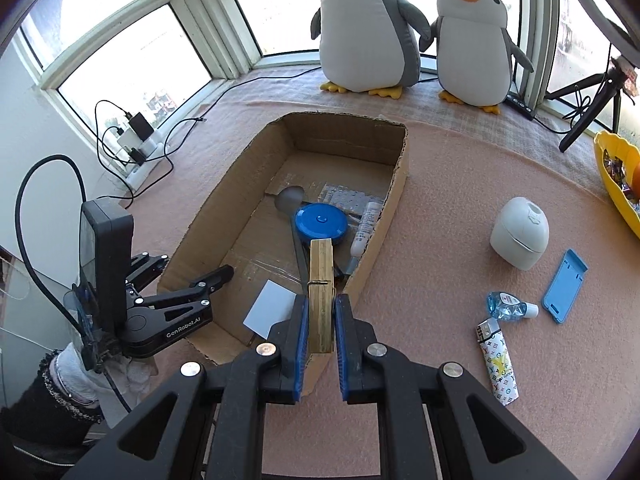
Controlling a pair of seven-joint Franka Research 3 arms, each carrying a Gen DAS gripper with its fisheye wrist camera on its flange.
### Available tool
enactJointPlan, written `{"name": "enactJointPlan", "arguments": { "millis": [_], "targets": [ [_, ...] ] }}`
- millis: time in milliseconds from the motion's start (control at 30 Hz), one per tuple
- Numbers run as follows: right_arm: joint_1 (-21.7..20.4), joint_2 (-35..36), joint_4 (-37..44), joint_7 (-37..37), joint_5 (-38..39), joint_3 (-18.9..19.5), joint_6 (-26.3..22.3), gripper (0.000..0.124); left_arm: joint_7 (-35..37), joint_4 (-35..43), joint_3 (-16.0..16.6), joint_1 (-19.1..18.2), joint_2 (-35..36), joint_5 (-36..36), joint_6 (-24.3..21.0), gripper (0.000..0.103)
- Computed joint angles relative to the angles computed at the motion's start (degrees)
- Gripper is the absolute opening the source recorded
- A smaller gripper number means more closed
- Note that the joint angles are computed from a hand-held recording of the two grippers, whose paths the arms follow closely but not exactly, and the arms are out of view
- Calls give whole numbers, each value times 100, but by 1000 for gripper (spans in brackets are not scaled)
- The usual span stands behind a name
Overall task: Organize rigid objects
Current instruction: 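Carry the clothespin into the box beside the charger and release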
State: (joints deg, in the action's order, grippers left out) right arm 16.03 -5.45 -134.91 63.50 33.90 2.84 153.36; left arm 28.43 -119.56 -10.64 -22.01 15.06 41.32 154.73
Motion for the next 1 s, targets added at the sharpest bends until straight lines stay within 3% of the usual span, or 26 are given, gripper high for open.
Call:
{"name": "enactJointPlan", "arguments": {
  "millis": [567, 700, 1000],
  "targets": [
    [152, 78, -77, -33, -10, 96, -112, 12, -4, -8, 4, -1, -5, 3, 6, 51],
    [171, 30, -119, -122, 105, 86, -71, 24, -4, -6, 4, -2, -3, 3, 7, 51],
    [134, -245, -334, -244, 375, -23, -12, 30, -11, -7, 5, -3, -4, 8, 7, 51]
  ]
}}
